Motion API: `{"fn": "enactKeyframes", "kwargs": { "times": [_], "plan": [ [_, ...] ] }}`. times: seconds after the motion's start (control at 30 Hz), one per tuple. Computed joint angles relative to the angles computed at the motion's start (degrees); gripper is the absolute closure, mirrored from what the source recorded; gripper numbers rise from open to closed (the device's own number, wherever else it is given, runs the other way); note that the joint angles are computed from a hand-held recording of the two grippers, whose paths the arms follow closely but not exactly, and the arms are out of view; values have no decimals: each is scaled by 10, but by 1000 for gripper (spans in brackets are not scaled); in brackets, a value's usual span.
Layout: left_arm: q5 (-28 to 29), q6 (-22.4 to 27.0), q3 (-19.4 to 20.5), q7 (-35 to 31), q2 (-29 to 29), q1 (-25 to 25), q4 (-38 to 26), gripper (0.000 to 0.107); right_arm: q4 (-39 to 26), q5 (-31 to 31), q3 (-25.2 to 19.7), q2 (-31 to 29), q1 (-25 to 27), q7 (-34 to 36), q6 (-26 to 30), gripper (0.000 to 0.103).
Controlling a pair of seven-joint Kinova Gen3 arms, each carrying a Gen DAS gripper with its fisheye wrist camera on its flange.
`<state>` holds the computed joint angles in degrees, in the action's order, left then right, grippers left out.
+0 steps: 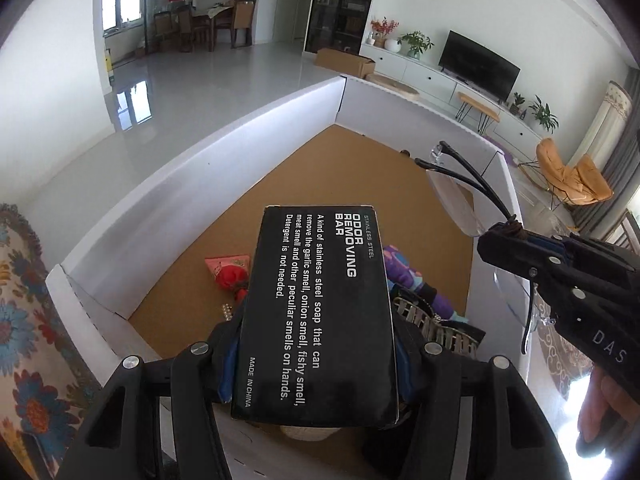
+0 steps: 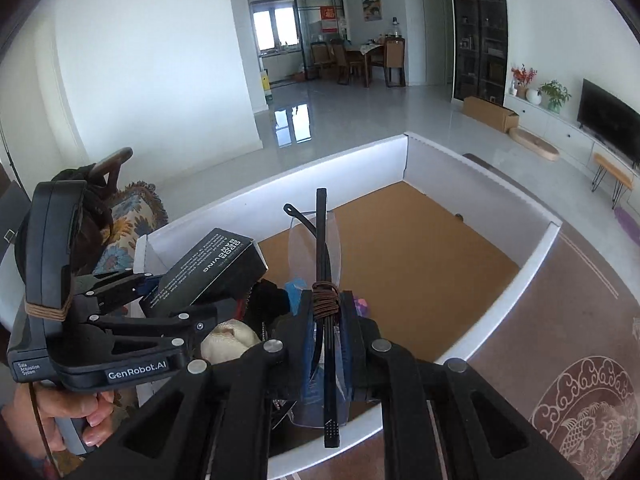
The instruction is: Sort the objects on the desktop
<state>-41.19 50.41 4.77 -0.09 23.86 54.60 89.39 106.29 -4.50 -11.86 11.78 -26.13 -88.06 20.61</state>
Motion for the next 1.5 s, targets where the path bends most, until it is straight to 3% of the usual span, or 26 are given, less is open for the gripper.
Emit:
{"fn": "enactKeyframes", "kwargs": {
  "times": [0.13, 0.2, 0.27, 0.33, 0.43, 0.5, 0.57, 0.63, 0.87, 0.93, 1.0, 1.1, 1.5],
  "plan": [
    [24, -26, -2, 0, 6, -17, 8, 47, -66, 42, 27, 72, -29, -47, 69, 88],
    [3, -10, 20, 18, 8, -27, 3, 41, -76, 21, 22, 82, -12, -41, 86, 77],
    [-36, 22, 35, 49, 7, -18, -5, 29, -61, -10, -2, 71, 25, -13, 75, 43],
    [-83, 65, 20, 92, 4, 24, -14, 19, -45, -16, 1, 49, 30, -6, 66, 22],
    [-112, 135, -24, 124, 11, 93, -42, 4, -32, -7, 13, 13, 25, -12, 72, 11],
    [-111, 175, -13, 115, 21, 93, -78, 4, -40, 21, 30, 1, 11, -36, 92, 0],
    [-90, 189, 18, 80, 27, 61, -113, 4, -55, 62, 43, -3, -5, -65, 120, 0],
    [-71, 227, 21, 35, 45, 60, -161, 4, -66, 91, 48, -8, -11, -84, 141, 0],
    [-44, 390, -141, -59, 142, 179, -305, 4, -65, 121, 42, -26, -2, -100, 152, 0],
    [-54, 416, -140, -69, 154, 183, -322, 4, -64, 136, 40, -26, -5, -102, 154, 0],
    [-61, 435, -114, -64, 156, 169, -330, 4, -63, 153, 39, -25, -11, -105, 152, 0],
    [-68, 397, -49, -26, 121, 129, -290, 4, -64, 165, 35, -25, -16, -102, 153, 0],
    [-57, 337, -26, 61, 69, 104, -215, 4, -66, 177, 31, -23, -27, -95, 148, 0]
  ]
}}
